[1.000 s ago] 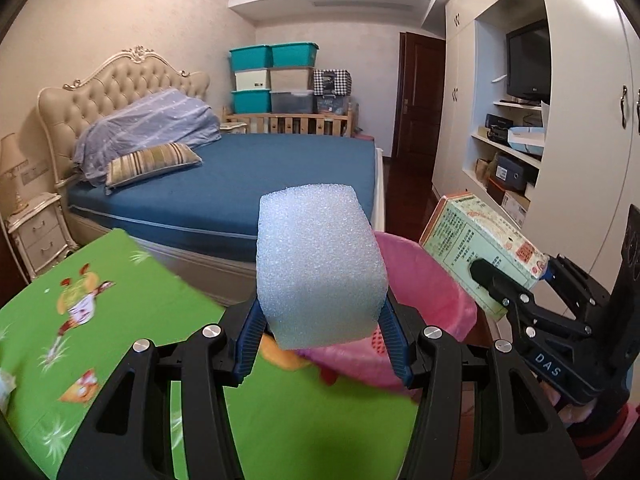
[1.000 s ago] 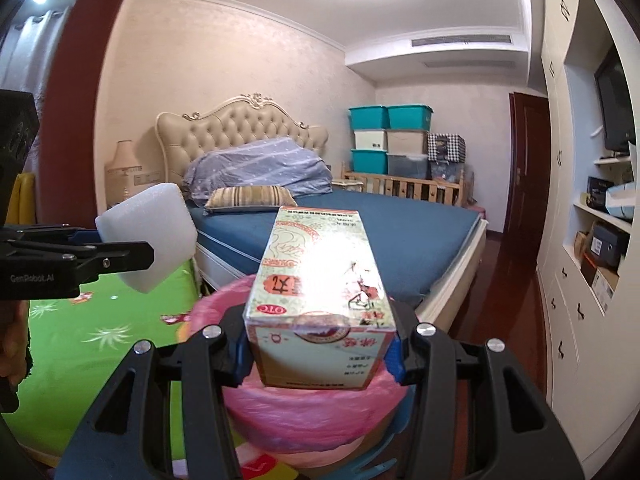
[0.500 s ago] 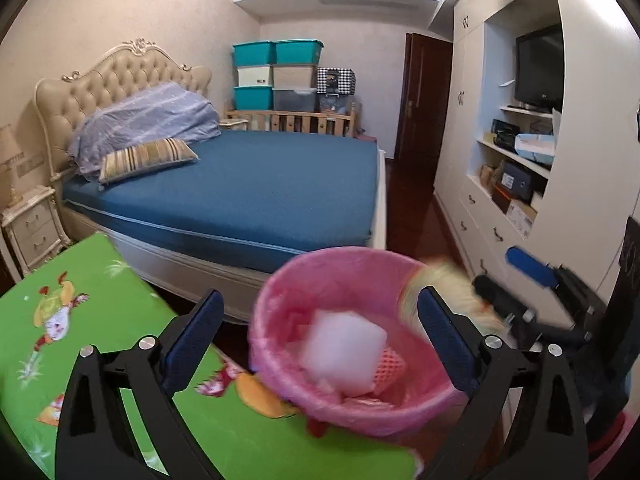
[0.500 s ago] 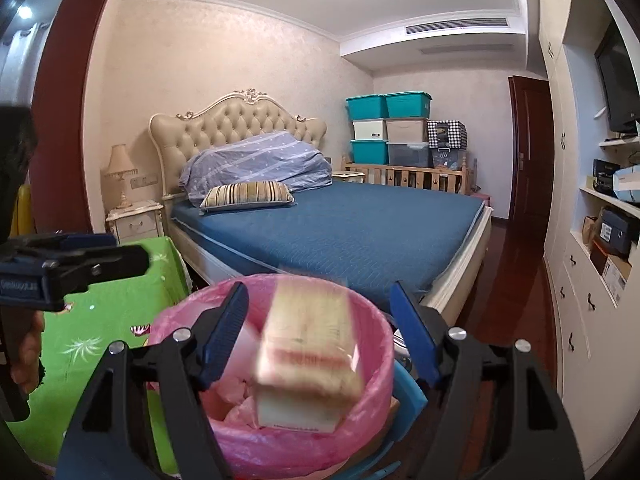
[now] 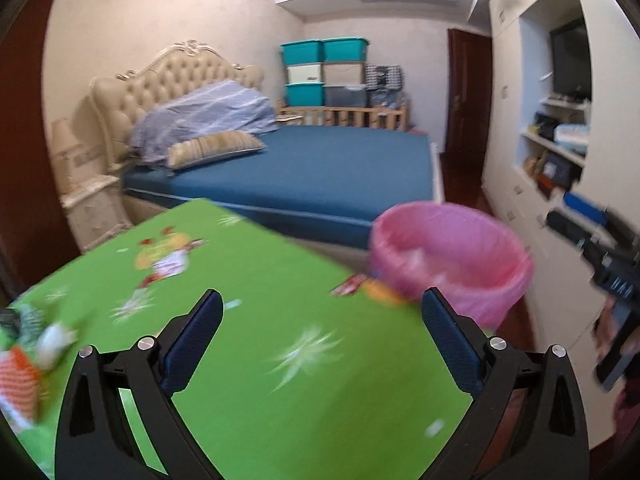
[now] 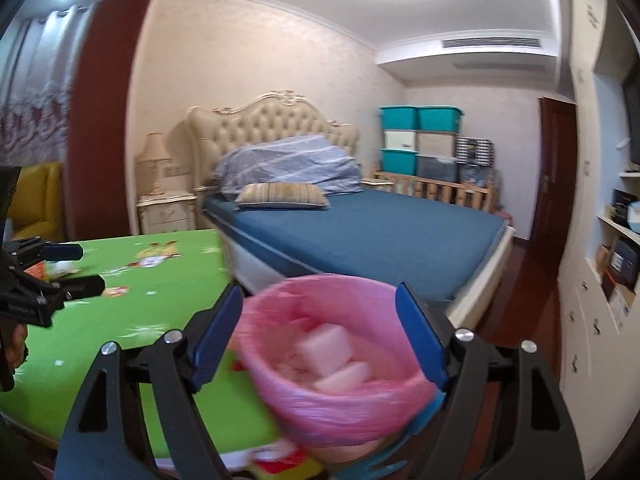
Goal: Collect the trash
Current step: 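Return both tools from the wastebasket to the table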
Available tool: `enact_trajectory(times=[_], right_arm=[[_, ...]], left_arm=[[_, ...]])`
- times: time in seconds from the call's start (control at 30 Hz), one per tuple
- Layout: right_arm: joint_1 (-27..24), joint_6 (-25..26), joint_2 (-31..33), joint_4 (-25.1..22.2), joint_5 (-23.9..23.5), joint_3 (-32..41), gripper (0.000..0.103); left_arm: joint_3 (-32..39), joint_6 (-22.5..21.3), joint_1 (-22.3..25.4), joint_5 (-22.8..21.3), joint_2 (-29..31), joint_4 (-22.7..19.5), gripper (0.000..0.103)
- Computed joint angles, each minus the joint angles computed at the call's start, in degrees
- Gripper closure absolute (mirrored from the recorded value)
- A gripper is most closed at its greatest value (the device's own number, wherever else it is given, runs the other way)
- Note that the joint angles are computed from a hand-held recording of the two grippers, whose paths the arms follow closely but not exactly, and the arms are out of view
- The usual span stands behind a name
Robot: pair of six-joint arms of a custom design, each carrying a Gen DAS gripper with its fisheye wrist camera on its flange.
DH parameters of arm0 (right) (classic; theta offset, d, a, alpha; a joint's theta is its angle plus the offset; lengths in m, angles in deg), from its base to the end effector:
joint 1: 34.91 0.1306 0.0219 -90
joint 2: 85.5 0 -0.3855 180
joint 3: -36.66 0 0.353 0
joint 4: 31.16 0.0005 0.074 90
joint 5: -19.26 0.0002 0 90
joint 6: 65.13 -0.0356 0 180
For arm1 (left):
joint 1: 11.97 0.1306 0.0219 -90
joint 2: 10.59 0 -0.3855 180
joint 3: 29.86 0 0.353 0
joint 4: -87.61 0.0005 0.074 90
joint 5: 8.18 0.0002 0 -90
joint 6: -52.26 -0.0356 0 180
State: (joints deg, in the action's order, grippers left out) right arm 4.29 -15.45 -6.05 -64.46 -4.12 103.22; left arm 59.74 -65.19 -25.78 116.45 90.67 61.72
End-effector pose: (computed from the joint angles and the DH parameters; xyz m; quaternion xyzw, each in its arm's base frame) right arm 0.2971 0.1995 0.3671 0.2124 0.7733 -0.1923 0.5655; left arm 0.5045 -0.1454 0.3742 0.4248 0.7552 -0.2150 0.4506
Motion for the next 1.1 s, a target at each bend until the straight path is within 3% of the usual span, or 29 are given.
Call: enact_trajectory(times=[0.17,0.43,0.73,1.0,1.1], right_arm=[[1.4,7.7,9.7,7.2,-5.3,8.2,0.022],[2.9,13.2,26.4,8.5,-14.5,26.0,0.022],[4.7,16.3,44.0,0.3,-24.4,50.5,0.022],[4.4,17.4,60.5,-14.6,-31.5,79.2,0.022],[4.0,18.2,66.2,-19.7,-33.2,90.0,0.022]], left_arm=[[-3.0,-4.3,6.9,-2.4,-1.5,3.7,0.008],[-0.6,-2.3,19.8,-2.3,0.9,5.0,0.008],[8.7,1.1,31.1,-6.2,8.2,5.1,0.008],[21.8,5.3,35.5,-10.6,17.7,-4.2,0.008],[24.6,5.7,36.0,-12.0,19.8,-5.5,0.008]])
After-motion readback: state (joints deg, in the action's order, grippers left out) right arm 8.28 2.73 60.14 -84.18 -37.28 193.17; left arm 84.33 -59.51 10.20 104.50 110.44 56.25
